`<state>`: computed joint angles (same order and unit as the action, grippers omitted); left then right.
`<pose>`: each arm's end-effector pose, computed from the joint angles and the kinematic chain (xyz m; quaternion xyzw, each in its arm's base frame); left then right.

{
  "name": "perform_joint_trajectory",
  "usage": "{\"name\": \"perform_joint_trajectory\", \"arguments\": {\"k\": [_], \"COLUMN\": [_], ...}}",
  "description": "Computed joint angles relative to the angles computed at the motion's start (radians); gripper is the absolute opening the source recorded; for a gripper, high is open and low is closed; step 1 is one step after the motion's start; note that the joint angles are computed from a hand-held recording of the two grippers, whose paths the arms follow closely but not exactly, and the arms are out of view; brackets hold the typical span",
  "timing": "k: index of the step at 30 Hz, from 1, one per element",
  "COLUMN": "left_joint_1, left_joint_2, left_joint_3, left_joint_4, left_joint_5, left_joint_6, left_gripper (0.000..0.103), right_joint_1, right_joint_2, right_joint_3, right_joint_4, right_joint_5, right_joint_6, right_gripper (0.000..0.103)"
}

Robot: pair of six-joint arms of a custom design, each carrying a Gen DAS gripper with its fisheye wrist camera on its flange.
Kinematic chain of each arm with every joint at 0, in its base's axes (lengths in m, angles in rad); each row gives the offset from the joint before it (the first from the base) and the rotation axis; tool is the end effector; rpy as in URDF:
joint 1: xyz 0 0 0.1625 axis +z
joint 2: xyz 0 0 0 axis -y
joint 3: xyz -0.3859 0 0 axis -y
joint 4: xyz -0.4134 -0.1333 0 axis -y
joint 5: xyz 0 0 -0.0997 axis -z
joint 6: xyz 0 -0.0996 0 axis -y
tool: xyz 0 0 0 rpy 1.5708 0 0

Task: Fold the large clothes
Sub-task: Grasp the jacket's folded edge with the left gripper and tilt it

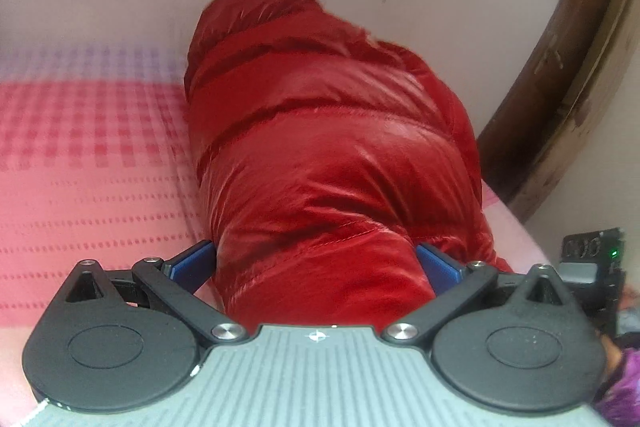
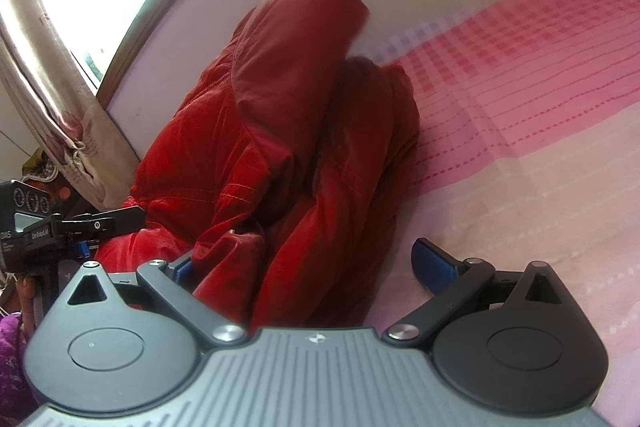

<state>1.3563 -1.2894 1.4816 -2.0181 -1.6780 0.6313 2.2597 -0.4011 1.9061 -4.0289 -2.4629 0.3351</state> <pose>-0.0152 -0.6460 0.3836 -0.4127 -0.9004 0.1353 0.0257 0.3553 -0.3437 -0.0543 -0.0537 -0.8240 0.5486 0.1314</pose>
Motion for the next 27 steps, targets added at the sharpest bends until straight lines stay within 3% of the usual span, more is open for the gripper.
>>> {"name": "perform_joint_trajectory", "arguments": {"k": [10,19,27], "left_joint_1": [0.068,0.035,0.049], "left_joint_2": [0.176,0.134,0.174], "left_joint_3": [-0.233,-0.156,-0.218], "left_joint_4": [0.321,0.229,0.299], "left_joint_5": [-0.124,-0.082,-0.111], "left_joint_6": [-0.189,-0.157,-0.129], "left_gripper": [0.103,0.103,0.103], "right_joint_1": [-0.041,-0.095,-0.139], "right_joint_2": [-0.034,-0.068,-0.118], "right_joint_3": [0.035,0.053,0.105], "right_joint_4": [0.002,0.018,0.027], "right_joint_5": [0.118,0.237,0.352], "right_joint_6": [0.031,0.037,0.042], "right_gripper": [0.103,0.103,0.103]}}
